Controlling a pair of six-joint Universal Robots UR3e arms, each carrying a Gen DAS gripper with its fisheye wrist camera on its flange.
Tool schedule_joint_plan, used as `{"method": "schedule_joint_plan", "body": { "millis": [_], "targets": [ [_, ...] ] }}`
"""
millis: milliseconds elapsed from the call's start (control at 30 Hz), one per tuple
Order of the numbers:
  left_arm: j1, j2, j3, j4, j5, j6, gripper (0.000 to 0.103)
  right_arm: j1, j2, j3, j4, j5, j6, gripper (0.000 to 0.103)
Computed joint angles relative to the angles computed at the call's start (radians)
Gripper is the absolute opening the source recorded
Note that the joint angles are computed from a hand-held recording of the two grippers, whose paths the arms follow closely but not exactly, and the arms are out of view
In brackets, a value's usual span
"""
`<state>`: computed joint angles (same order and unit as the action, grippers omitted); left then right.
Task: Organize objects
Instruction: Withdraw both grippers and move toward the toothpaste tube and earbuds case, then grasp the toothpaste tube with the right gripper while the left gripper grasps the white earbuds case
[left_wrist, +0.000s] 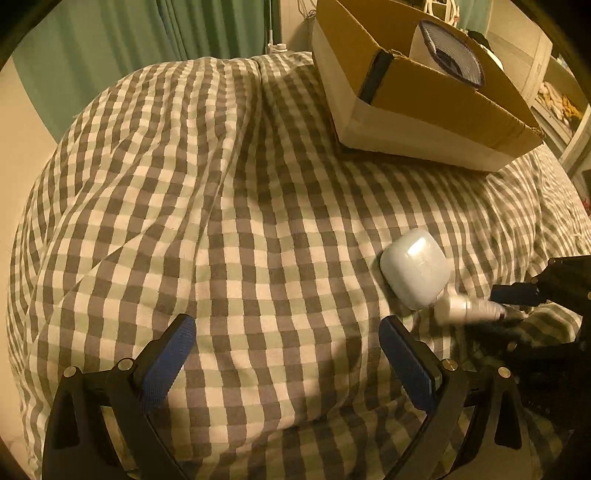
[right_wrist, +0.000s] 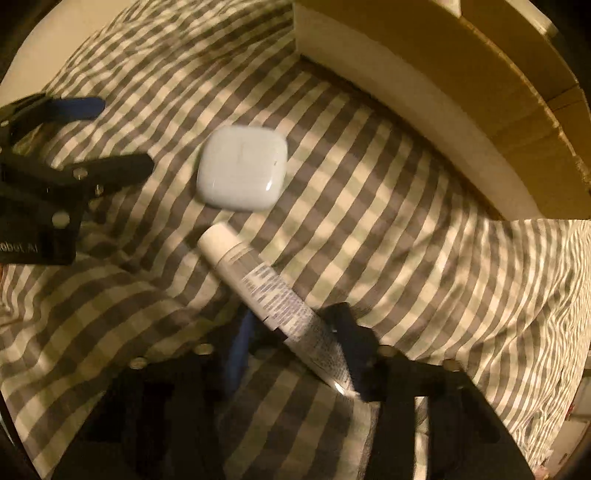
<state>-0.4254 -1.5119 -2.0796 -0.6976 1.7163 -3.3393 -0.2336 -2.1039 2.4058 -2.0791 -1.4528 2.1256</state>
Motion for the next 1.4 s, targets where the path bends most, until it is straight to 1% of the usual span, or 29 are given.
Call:
{"method": "schedule_joint_plan", "body": {
  "millis": [33, 133, 167, 200, 267, 333, 433, 533, 567, 633, 733, 800, 833, 900, 933, 967, 1000, 1033, 1067, 1167, 1200, 1233, 1400],
  "targets": [
    [-0.008, -0.001, 0.005, -0.008, 0.007, -0.005, 0.102, -0.02, -0.018, -0.001, 0.022, 0.021, -0.012, 0.033],
    [-0.037, -0.058, 0.062, -0.025, 0.034, -0.015, 0.102, -0.076, -0.064, -0.023, 0.094, 0.082, -0.036, 0.026],
    [-0.05, -0.073, 0.078, -0.029, 0.042, -0.018, 0.102, -0.108, -0.087, -0.029, 0.125, 0.111, -0.05, 0.021],
    [-0.071, -0.072, 0.084, -0.039, 0.054, -0.028, 0.102, -0.105, -0.073, -0.061, 0.136, 0.135, -0.025, 0.018],
    [-0.092, -0.102, 0.115, -0.042, 0.066, -0.024, 0.102, -0.18, -0.107, -0.091, 0.213, 0.206, -0.046, 0.015],
    [-0.114, -0.135, 0.151, -0.043, 0.079, -0.024, 0.102, -0.244, -0.133, -0.104, 0.256, 0.255, -0.048, 0.015],
    [-0.135, -0.183, 0.194, -0.016, 0.053, 0.004, 0.102, -0.321, -0.134, -0.126, 0.284, 0.305, -0.024, 0.015],
    [-0.162, -0.262, 0.285, -0.024, 0.054, 0.029, 0.102, -0.446, -0.224, -0.104, 0.363, 0.373, -0.041, 0.015],
    [-0.173, -0.289, 0.312, -0.024, 0.056, 0.037, 0.102, -0.481, -0.227, -0.108, 0.384, 0.391, -0.05, 0.015],
    [-0.19, -0.326, 0.333, -0.008, 0.053, 0.051, 0.102, -0.528, -0.209, -0.107, 0.4, 0.411, -0.045, 0.015],
    [-0.191, -0.383, 0.381, -0.009, 0.018, 0.073, 0.102, -0.579, -0.144, -0.127, 0.401, 0.421, -0.064, 0.015],
    [-0.18, -0.412, 0.395, 0.001, -0.015, 0.08, 0.102, -0.59, -0.141, -0.138, 0.42, 0.42, -0.079, 0.015],
    [-0.177, -0.419, 0.393, 0.012, -0.021, 0.079, 0.1, -0.601, -0.142, -0.146, 0.426, 0.419, -0.092, 0.015],
    [-0.169, -0.427, 0.381, 0.038, -0.038, 0.08, 0.09, -0.593, -0.135, -0.15, 0.418, 0.415, -0.092, 0.015],
    [-0.162, -0.428, 0.375, 0.048, -0.056, 0.084, 0.089, -0.579, -0.135, -0.142, 0.399, 0.412, -0.077, 0.015],
    [-0.159, -0.43, 0.371, 0.056, -0.064, 0.088, 0.085, -0.575, -0.128, -0.144, 0.394, 0.411, -0.074, 0.015],
    [-0.158, -0.434, 0.372, 0.061, -0.07, 0.092, 0.08, -0.564, -0.126, -0.137, 0.379, 0.409, -0.061, 0.015],
    [-0.158, -0.437, 0.372, 0.065, -0.073, 0.095, 0.077, -0.554, -0.118, -0.136, 0.368, 0.405, -0.049, 0.014],
    [-0.158, -0.437, 0.368, 0.077, -0.078, 0.099, 0.072, -0.529, -0.115, -0.121, 0.334, 0.4, -0.017, 0.014],
    [-0.165, -0.424, 0.353, 0.104, -0.07, 0.097, 0.06, -0.521, -0.105, -0.128, 0.33, 0.399, -0.004, 0.014],
    [-0.167, -0.418, 0.349, 0.108, -0.068, 0.094, 0.058, -0.511, -0.1, -0.12, 0.313, 0.397, 0.006, 0.014],
    [-0.169, -0.41, 0.344, 0.11, -0.064, 0.091, 0.058, -0.493, -0.093, -0.106, 0.282, 0.394, 0.025, 0.014],
    [-0.191, -0.382, 0.347, 0.063, -0.036, 0.07, 0.057, -0.503, -0.099, -0.109, 0.302, 0.399, 0.015, 0.014]
  ]
}}
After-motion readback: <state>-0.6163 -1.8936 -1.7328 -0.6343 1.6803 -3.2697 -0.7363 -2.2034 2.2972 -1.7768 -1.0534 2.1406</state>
